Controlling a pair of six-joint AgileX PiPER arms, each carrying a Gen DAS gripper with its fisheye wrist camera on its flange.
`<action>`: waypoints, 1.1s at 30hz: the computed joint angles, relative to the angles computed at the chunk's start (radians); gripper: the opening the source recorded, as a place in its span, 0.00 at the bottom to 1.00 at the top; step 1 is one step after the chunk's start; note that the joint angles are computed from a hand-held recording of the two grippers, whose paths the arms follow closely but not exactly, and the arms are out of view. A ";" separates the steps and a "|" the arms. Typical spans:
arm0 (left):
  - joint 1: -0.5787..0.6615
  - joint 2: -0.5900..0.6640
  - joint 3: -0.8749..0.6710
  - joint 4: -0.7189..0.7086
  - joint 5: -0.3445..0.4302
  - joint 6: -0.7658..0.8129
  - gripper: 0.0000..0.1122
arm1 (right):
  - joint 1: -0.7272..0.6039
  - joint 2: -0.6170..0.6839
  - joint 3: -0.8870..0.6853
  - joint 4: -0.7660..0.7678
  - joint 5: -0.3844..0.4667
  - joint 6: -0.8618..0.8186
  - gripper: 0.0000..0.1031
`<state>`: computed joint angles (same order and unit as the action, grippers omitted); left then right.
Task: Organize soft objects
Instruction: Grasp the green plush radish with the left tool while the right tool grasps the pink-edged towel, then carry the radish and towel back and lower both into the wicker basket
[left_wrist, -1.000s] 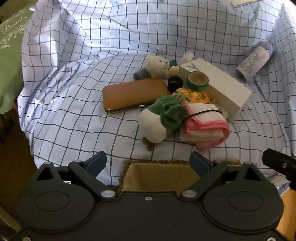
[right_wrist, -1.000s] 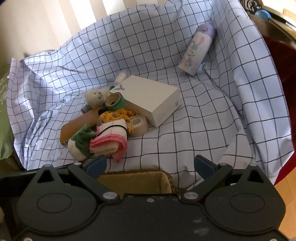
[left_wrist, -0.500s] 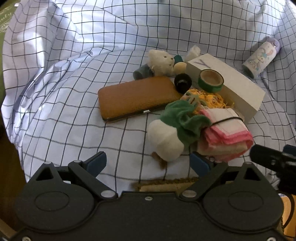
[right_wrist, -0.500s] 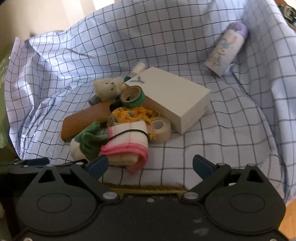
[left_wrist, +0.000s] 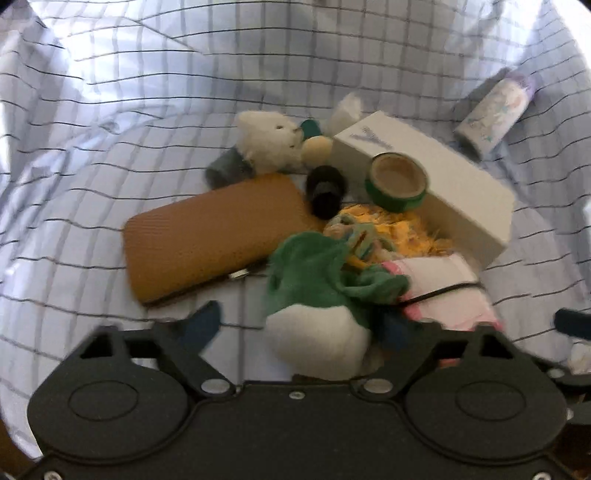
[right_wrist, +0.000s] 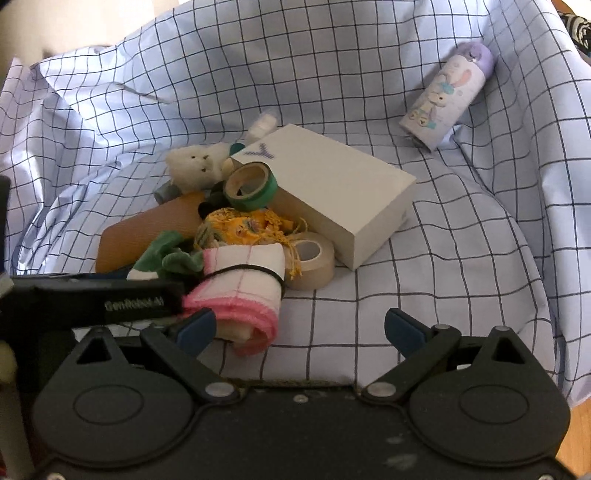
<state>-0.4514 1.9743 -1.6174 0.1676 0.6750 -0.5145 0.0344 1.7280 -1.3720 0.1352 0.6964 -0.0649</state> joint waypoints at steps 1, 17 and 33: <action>0.021 -0.005 0.005 -0.088 -0.013 0.071 0.49 | 0.004 -0.001 0.000 -0.010 0.001 0.012 0.96; 0.061 -0.117 0.139 -0.026 -0.032 -0.080 0.49 | 0.129 0.059 -0.060 -0.127 -0.007 0.101 0.97; 0.072 -0.190 0.234 0.009 -0.058 -0.175 0.49 | 0.186 0.162 -0.159 -0.214 0.050 0.174 0.72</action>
